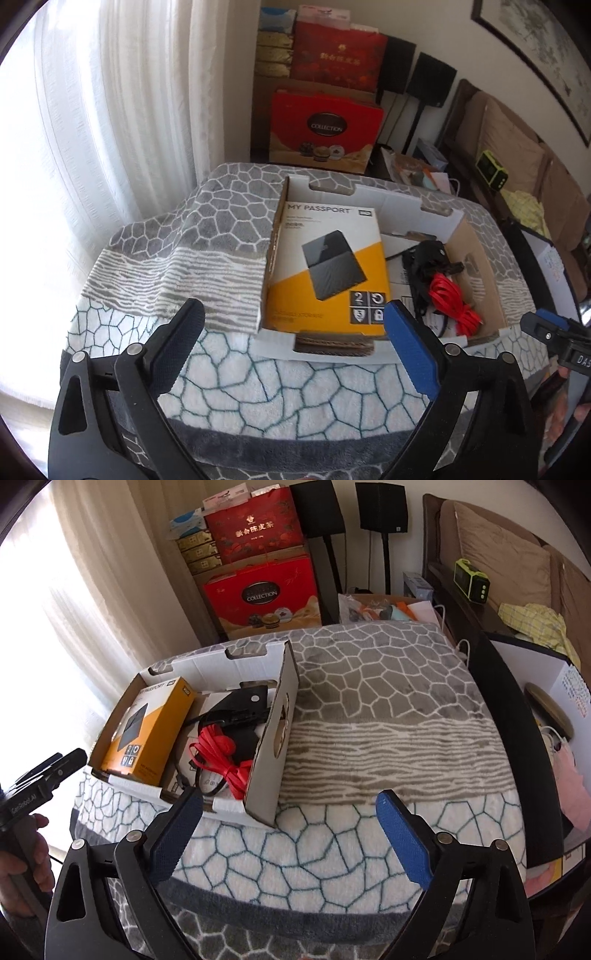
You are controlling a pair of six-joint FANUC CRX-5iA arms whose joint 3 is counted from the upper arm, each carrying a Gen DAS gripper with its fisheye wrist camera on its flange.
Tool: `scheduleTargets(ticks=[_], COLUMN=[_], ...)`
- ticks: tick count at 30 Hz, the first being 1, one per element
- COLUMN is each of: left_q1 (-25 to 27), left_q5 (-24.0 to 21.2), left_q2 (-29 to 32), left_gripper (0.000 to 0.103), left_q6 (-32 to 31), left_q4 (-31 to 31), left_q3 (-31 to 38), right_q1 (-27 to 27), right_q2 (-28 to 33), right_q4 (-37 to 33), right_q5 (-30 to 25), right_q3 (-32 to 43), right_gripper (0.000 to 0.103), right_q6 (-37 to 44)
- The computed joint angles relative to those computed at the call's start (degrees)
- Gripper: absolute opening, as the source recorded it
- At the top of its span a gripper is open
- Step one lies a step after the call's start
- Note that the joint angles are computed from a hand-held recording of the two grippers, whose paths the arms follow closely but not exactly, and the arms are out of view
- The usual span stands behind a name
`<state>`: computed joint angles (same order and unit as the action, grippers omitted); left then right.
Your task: Organize objects
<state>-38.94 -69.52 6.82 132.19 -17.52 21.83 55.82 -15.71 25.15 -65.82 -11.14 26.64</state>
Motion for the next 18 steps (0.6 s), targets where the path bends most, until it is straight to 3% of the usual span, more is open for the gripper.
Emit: scheduleTargets(ticks=[3,8,9,15,18], left_q1=[4.4,7.5,7.9,9.8,10.7], left_q5=[3.2,4.1,4.3,7.9,9.8], left_q2=[-0.9,0.5,0.8,0.6,0.5], left_gripper=[0.079,0.062,0.057,0.053,0.05], left_q6=[-1.6,-5.1,-5.7,-7.1,-9.0], left_q4=[4.8,9.1,9.8,14.4,17.8], left_q3=[-3.3,-4.8,-5.1,-7.9,-9.2], right_q1=[-2.8,-6.1,-6.4,-8.8,-10.3], right_q2=[2.9,7.3,7.9,10.0,10.1], right_q4=[-2.9,-8.6,-9.2,-15.1,-18.5], right_q5=[0.9,0.2,-0.1,0.1,1.6], right_q3=[2.6,6.7,7.3,9.3,9.7], right_gripper=[0.079,0.047,0.046,0.04,0.024], right_q6=[3.0,7.8,8.4,11.4,13.2])
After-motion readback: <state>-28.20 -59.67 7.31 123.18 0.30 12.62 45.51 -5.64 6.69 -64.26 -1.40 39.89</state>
